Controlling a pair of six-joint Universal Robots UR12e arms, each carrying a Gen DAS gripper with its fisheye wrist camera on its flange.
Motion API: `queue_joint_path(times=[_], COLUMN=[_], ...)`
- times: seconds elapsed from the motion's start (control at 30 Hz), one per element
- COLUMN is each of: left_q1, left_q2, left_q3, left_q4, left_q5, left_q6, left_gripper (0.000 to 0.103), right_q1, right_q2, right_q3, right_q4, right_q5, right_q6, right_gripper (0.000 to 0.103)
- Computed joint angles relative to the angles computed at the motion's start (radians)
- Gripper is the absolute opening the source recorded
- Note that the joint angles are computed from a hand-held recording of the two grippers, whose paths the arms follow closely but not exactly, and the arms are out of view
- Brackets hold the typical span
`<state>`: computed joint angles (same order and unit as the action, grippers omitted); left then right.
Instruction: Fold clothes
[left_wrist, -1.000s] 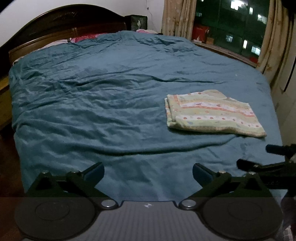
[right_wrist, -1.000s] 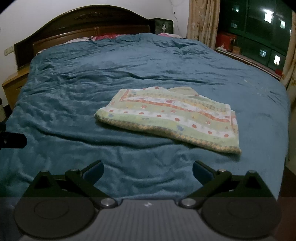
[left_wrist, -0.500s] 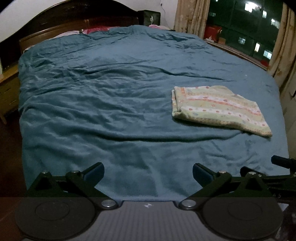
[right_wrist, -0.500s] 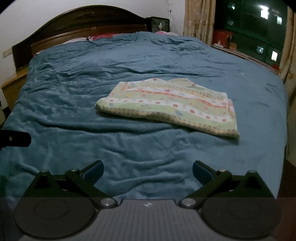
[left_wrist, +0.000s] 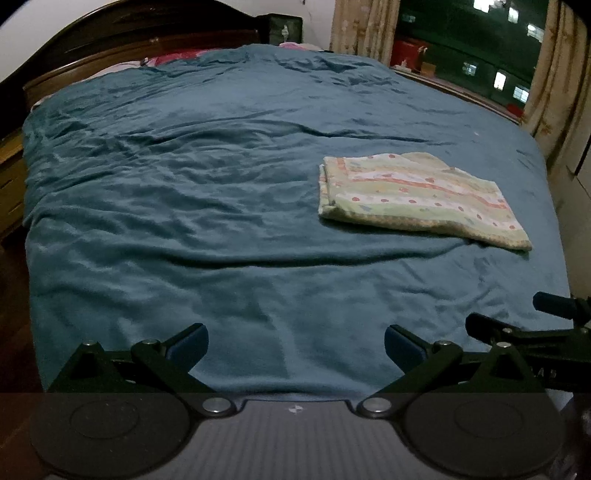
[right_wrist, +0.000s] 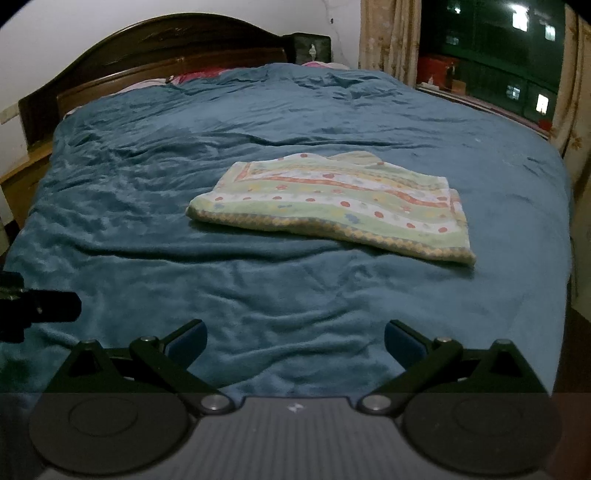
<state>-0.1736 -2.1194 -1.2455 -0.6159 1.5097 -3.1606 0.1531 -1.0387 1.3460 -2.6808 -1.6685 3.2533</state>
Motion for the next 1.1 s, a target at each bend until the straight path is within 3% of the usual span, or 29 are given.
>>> queue_joint_path(times=[1.1], left_q1=[-0.023], left_q2=[-0.037], left_q3=[0.055], left_q4=[-0.024], left_q5=[-0.038], left_q6=[0.071], left_gripper=[0.103], right_q1=[-0.007], right_q2=[0.009], right_q3=[-0.007], right_q4=[0.01], right_q5=[-0.045], right_q6=[0.069], right_gripper=[0.103])
